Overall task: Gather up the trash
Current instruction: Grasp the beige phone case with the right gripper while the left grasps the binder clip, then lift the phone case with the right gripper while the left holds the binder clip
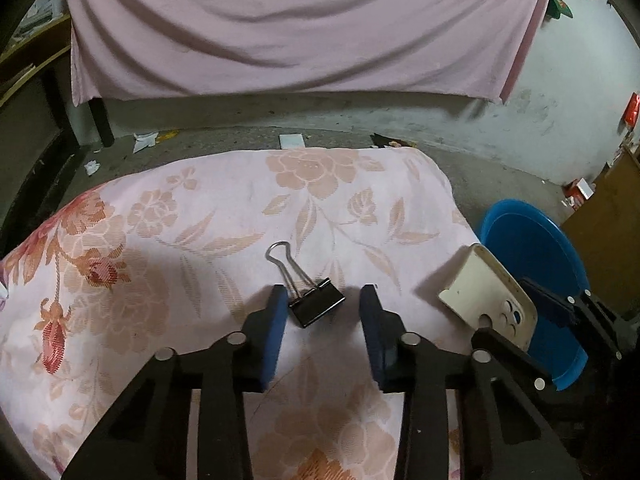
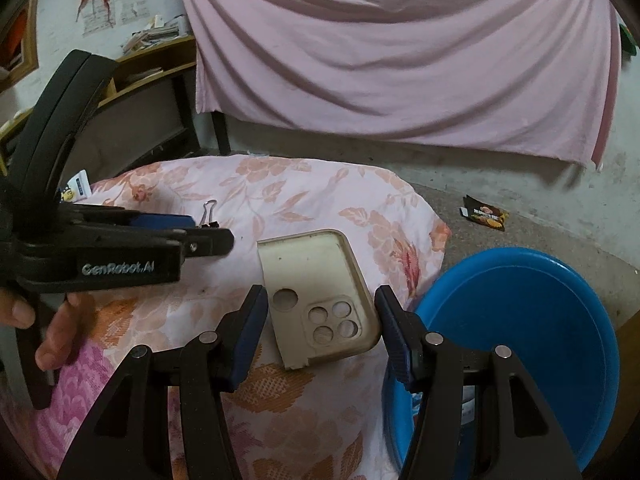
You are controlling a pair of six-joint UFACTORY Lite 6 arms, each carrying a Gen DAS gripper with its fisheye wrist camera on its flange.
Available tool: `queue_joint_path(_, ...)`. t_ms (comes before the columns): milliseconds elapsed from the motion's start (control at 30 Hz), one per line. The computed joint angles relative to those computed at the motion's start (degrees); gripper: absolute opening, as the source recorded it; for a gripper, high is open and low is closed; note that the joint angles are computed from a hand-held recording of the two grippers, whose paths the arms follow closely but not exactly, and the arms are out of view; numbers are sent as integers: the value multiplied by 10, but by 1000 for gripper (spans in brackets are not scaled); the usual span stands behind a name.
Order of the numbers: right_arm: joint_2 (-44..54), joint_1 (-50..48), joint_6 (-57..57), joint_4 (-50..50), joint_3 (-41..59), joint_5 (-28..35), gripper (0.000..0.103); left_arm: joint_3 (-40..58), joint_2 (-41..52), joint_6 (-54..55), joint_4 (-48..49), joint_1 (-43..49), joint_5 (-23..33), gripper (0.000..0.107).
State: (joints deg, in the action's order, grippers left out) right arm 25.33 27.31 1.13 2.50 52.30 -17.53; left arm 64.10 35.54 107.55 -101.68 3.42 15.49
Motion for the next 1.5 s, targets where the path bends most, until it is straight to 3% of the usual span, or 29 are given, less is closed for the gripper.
queue_joint_path(333, 12, -12, 97, -89, 1, -18, 54, -66, -44, 112, -120, -6, 8, 24)
queue_joint_path(733, -6, -31, 238, -224, -29, -62, 54, -239, -208, 319, -328, 10, 46, 24)
queue_joint_path(967, -43, -40, 280, -264, -69, -105, 53, -287, -289, 369, -398, -14, 27, 24)
queue_joint_path(1500, -78, -92, 404, -380, -107, -168, 52, -337, -389, 380, -418, -34, -10, 24)
